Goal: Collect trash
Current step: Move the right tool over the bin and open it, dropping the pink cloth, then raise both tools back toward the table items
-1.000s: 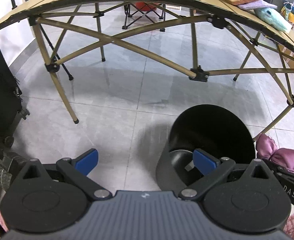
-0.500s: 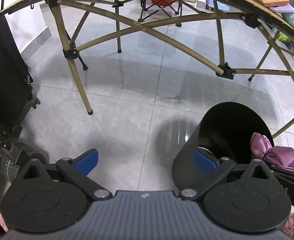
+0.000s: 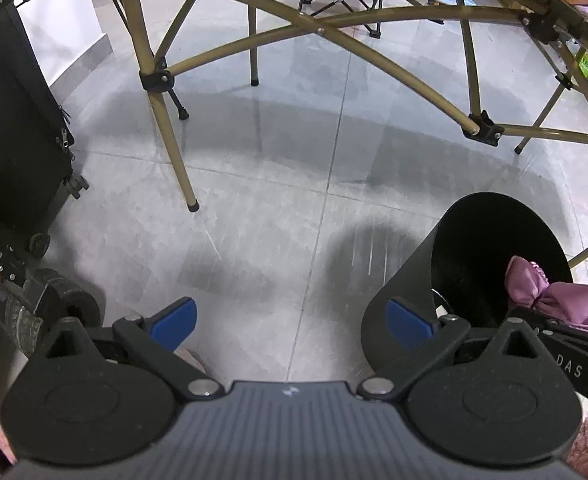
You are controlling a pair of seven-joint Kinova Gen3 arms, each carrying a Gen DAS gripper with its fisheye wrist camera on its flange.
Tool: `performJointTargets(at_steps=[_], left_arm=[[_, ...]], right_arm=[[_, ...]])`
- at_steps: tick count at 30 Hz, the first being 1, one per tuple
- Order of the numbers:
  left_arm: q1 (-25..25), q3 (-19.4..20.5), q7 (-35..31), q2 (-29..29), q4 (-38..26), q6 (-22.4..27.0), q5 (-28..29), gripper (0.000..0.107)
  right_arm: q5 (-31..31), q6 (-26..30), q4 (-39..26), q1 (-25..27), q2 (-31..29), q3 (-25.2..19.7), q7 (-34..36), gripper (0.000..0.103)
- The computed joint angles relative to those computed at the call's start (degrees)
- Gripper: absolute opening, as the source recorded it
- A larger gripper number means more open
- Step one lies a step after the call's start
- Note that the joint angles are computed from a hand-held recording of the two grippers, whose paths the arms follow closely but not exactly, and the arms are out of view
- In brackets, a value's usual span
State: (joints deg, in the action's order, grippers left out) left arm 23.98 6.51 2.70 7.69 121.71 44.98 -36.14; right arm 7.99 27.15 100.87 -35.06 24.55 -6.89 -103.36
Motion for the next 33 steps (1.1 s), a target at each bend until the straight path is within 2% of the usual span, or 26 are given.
performJointTargets(at_steps=[16, 20, 22, 24, 26, 29, 33], left_arm=[[-0.4, -0.9, -2.3, 1.6, -0.5, -0.8, 1.6, 0.102], [-0.4, -1.2, -2.7, 1.9, -0.7, -0.8, 2.1, 0.103], [-0.4, -1.3, -2.9, 1.9, -0.6, -1.0, 2.3, 0.103], [-0.4, -1.4, -2.9, 2.0, -0.6, -1.0, 2.6, 0.103], [-0.4, -1.5, -3.0, 2.0, -0.6, -1.1, 2.7, 0.103], [-0.4, -1.5, -3.1, 2.0, -0.5, -1.3, 2.7, 0.103], [-0.3, -1.6, -3.0, 2.0, -0.5, -1.4, 2.6, 0.103]], right_arm=[[-0.4, 3.2, -2.7, 0.3, 3.4, 0.3, 0.4, 0.038], [-1.2, 3.0, -2.9, 1.0, 3.4, -0.1, 1.0, 0.043], [-1.9, 2.6, -2.7, 1.7, 3.1, -0.4, 1.4, 0.055], [-1.6, 2.2, -2.5, 1.1, 3.0, 0.4, 0.6, 0.083], [-2.0, 1.9, -2.5, 1.6, 3.0, 0.2, 0.7, 0.092], [-2.1, 2.0, -2.5, 1.6, 3.0, 0.5, 0.3, 0.103], [-1.6, 1.1, -1.8, 1.5, 2.7, 0.8, -0.2, 0.103]])
